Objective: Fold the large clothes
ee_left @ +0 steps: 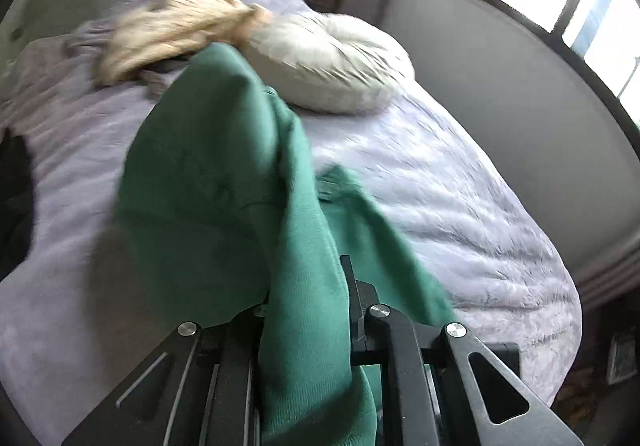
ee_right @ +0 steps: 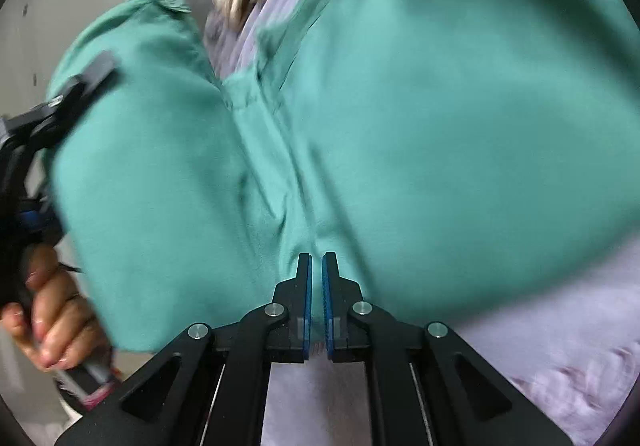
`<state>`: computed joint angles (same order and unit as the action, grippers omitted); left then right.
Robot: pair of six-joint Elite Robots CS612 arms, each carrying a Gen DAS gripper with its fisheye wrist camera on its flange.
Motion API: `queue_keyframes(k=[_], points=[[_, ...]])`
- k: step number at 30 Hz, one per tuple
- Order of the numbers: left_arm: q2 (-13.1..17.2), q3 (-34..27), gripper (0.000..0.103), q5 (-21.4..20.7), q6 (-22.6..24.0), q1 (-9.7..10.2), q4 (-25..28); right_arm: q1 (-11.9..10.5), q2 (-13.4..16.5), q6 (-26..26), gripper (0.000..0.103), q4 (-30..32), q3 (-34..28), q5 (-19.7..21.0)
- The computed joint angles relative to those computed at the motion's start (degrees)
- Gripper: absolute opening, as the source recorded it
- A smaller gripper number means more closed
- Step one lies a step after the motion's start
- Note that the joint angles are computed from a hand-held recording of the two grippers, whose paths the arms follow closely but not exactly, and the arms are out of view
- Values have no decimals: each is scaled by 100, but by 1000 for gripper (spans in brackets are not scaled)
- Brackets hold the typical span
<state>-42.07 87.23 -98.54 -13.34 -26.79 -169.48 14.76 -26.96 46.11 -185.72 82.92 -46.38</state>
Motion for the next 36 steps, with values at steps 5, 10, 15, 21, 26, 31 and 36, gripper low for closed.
queue_keyframes(k=[5, 10, 15, 21, 26, 31, 36], points=[[506, -655, 17, 201, 223, -323, 790, -302, 36, 718, 9, -763, 420, 299], [584, -643, 29, 694, 281, -508, 893, -451, 174, 1233, 9, -1219, 556, 423], [558, -514, 86, -2, 81, -510, 61, -497, 204, 1348, 9, -1444, 607, 445], [385, -347, 86, -432, -92, -406, -360, -473, 107, 1101, 9, -1150, 582, 233], [33, 319, 86, 515, -637, -221, -998, -553, -105, 967, 43, -1408, 858, -125], [-180, 883, 86, 1421, -1299, 11, -757, -531, -480, 317, 69, -1296, 1089, -646], [-179, 1192, 86, 1579, -1883, 125, -279, -337, -759, -1079, 72, -91, 903, -1094]])
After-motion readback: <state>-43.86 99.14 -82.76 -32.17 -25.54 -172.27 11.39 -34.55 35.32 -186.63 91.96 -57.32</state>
